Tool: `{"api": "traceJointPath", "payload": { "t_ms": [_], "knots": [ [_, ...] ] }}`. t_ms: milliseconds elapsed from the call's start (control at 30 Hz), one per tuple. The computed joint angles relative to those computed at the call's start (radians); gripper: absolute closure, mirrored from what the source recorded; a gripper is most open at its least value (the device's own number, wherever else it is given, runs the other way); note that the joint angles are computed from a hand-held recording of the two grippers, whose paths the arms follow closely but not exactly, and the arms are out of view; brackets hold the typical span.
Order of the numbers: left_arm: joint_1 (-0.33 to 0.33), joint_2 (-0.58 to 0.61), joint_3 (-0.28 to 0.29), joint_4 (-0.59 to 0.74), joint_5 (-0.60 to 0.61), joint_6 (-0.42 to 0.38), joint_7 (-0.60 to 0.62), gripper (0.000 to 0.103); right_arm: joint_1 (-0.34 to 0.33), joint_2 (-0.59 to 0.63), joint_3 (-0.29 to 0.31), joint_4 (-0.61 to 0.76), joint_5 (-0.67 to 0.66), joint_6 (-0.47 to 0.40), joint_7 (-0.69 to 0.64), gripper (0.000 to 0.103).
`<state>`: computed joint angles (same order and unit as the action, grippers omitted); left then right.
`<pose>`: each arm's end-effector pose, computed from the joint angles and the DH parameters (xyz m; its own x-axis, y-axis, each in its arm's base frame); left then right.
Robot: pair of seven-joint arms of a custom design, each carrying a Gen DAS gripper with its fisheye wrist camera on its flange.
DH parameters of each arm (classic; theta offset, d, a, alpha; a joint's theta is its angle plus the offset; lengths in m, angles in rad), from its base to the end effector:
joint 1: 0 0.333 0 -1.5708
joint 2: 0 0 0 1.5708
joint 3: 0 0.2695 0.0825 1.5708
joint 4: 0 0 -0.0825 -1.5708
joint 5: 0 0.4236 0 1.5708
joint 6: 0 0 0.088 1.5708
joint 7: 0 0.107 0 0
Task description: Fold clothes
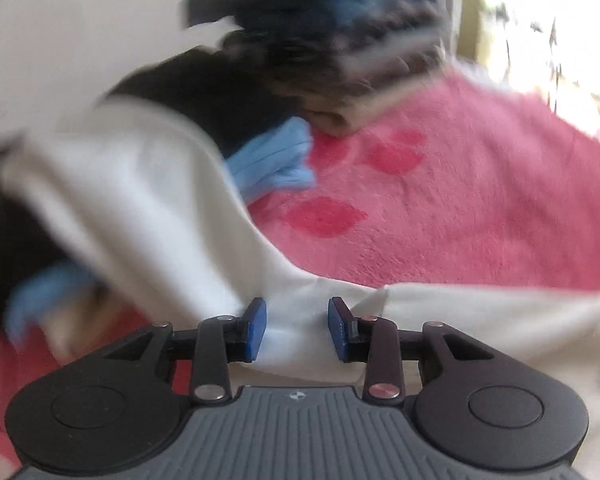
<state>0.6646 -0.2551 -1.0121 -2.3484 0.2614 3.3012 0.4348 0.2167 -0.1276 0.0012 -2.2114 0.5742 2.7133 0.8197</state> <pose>0.5194 -0.2337 0.4416 0.0657 -0.8392 0.5399 -0.5152 -0.4919 -0.7019 0.5787 0.1083 0.4351 0.5062 -0.8619 -0.0307 -0.6576 -0.3627 -0.6604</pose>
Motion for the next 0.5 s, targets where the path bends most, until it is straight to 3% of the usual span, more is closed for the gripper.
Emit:
{"api": "traceJointPath", "payload": {
  "t_ms": [67, 167, 333, 500],
  "knots": [
    [0.013, 0.008, -0.013, 0.004, 0.001, 0.005, 0.002, 0.101, 0.014, -0.004, 0.006, -0.028, 0.003, 0.072, -0.069, 0.066],
    [0.019, 0.02, -0.016, 0.004, -0.013, 0.018, 0.018, 0.101, 0.018, 0.01, -0.011, 0.01, 0.029, 0.035, -0.15, 0.063],
    [0.006, 0.034, -0.01, 0.003, -0.057, 0.018, 0.059, 0.1, -0.001, 0.07, -0.01, 0.131, 0.01, -0.099, -0.332, 0.052],
    [-0.018, 0.038, 0.015, 0.004, -0.06, 0.011, 0.081, 0.1, -0.031, 0.206, 0.006, 0.343, -0.033, -0.299, -0.419, 0.051]
  ]
}}
